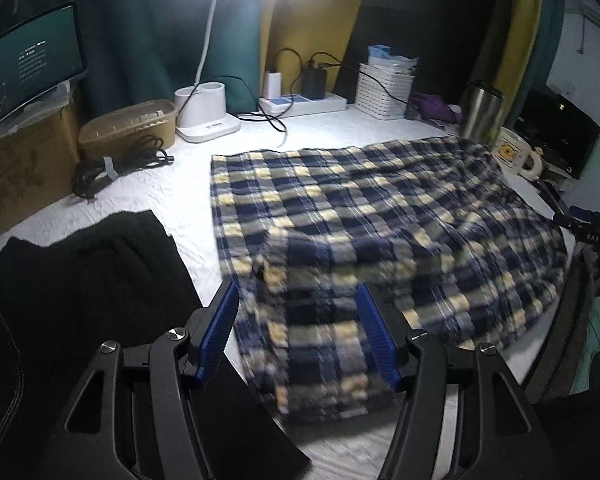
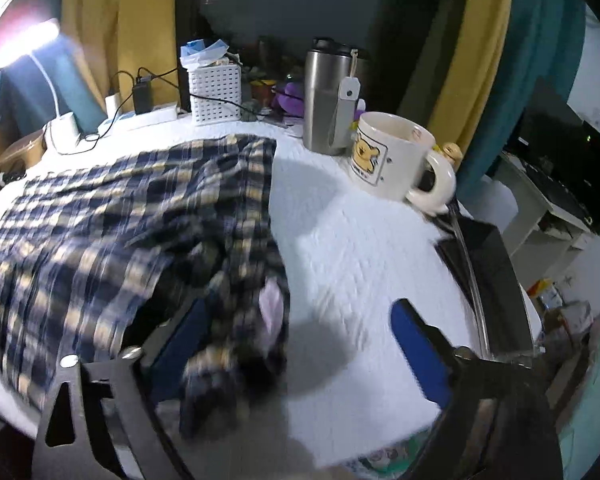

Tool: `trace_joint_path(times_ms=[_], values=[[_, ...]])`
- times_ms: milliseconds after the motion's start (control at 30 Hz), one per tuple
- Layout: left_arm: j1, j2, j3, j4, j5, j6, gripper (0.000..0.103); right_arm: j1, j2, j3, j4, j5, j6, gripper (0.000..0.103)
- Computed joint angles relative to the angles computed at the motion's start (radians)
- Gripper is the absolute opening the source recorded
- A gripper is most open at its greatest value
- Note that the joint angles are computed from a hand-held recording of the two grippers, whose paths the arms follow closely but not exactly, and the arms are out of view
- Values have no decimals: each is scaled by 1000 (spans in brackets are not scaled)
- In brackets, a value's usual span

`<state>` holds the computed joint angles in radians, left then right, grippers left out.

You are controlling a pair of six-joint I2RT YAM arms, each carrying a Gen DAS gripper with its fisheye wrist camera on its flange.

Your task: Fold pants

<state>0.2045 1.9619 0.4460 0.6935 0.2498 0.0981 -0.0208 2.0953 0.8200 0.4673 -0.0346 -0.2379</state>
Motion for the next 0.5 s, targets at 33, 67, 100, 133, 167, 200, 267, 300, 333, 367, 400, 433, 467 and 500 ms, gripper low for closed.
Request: trace_joint_path(times_ms=[33, 67, 100, 133, 167, 200, 267, 300, 333, 367, 400, 433, 467, 500], values=[[-10, 2, -24, 29, 0, 0, 62, -1, -16, -41, 31, 0, -4, 100], [-15, 6, -38, 49, -1, 1, 63, -1, -31, -83, 63, -3, -9, 100], [-23, 11, -53, 71, -4, 1, 63, -1, -42, -111, 83, -4, -11, 100], [-32, 19, -67, 93, -6, 2, 64, 2, -56, -152, 115, -3, -17, 100], [-42, 29, -84, 118, -5, 0, 65, 5, -66, -184, 139, 0, -23, 100], [-46, 35, -94, 132, -5, 0, 65, 8, -72, -201, 153, 3, -28, 100], [-59, 46, -127, 180, -5, -2, 66, 16, -85, -257, 198, 10, -45, 100], [-60, 49, -138, 196, -3, -2, 66, 23, -88, -280, 219, 18, -48, 101], [-64, 54, -155, 221, -3, -2, 66, 31, -89, -301, 242, 25, -45, 101], [-66, 57, -162, 230, -5, -2, 67, 44, -90, -321, 257, 20, -40, 101], [-68, 61, -171, 243, -10, 1, 67, 57, -92, -332, 262, 15, -41, 101], [-71, 66, -182, 260, -17, 4, 67, 85, -92, -352, 281, 20, -40, 101], [-72, 72, -193, 277, -20, 7, 67, 122, -86, -371, 305, 32, -34, 101], [-70, 75, -200, 285, -20, 9, 67, 148, -83, -380, 315, 39, -28, 102]])
